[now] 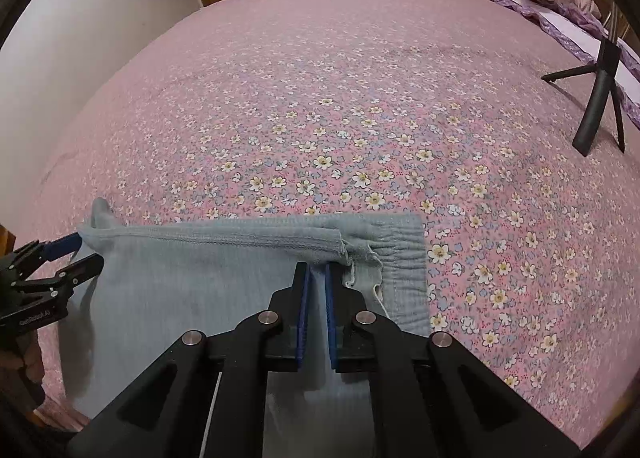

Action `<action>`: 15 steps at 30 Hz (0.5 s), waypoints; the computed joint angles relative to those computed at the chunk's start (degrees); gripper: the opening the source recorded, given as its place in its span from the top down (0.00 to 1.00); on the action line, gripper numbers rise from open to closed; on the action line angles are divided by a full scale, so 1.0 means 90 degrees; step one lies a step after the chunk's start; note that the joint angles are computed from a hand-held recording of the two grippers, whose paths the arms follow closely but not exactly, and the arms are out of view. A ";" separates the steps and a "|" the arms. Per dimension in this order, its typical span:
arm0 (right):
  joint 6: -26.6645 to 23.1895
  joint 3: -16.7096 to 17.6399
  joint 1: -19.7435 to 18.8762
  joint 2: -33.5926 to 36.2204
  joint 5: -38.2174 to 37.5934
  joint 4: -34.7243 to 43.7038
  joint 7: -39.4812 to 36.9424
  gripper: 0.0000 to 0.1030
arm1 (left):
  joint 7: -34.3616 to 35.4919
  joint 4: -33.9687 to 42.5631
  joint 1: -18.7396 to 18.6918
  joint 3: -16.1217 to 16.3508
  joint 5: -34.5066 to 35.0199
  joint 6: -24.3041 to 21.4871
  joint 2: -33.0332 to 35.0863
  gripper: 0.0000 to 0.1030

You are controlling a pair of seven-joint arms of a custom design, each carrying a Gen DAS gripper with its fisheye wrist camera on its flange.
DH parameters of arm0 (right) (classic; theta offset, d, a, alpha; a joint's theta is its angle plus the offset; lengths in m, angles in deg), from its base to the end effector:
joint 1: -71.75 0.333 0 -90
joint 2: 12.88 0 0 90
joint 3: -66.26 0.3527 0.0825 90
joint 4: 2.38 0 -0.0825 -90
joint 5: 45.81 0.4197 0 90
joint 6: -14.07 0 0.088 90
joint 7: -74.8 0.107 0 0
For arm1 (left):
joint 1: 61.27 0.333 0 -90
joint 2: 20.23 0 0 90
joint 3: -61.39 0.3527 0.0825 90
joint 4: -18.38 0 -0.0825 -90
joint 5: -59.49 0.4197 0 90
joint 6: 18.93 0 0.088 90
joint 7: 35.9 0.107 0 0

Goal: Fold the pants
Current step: 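Lift the edge with the right gripper, fold the pants over, then open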

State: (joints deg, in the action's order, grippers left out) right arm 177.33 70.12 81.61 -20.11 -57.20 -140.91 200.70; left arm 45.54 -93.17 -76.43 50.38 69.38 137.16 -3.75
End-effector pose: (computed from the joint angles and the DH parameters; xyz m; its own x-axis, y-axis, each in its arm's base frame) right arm 0.5199 0.1384 0.4330 -0.1592 -0.9718 -0.1741 -0.8311 0.2271 -0.5076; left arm 0.6186 -0.3009 0.4045 -0.4107 -0.9117 -0.0111 -0.7982 0.3654 -0.4789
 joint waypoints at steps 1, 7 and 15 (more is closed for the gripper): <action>0.0003 -0.0018 0.0017 -0.0022 0.0072 -0.0019 -0.0031 0.93 | 0.0021 0.0011 0.0012 -0.0015 -0.0034 -0.0001 0.0010 0.33; -0.0292 0.0104 -0.0097 -0.0492 -0.0056 -0.0198 0.0162 0.90 | 0.0177 -0.0197 0.0133 -0.0117 -0.0389 -0.0295 -0.0316 0.33; -0.0686 0.0337 -0.0074 -0.1490 -0.0151 -0.0828 0.0312 0.84 | 0.1609 -0.1000 0.0482 -0.0483 -0.2320 -0.0389 -0.1108 0.33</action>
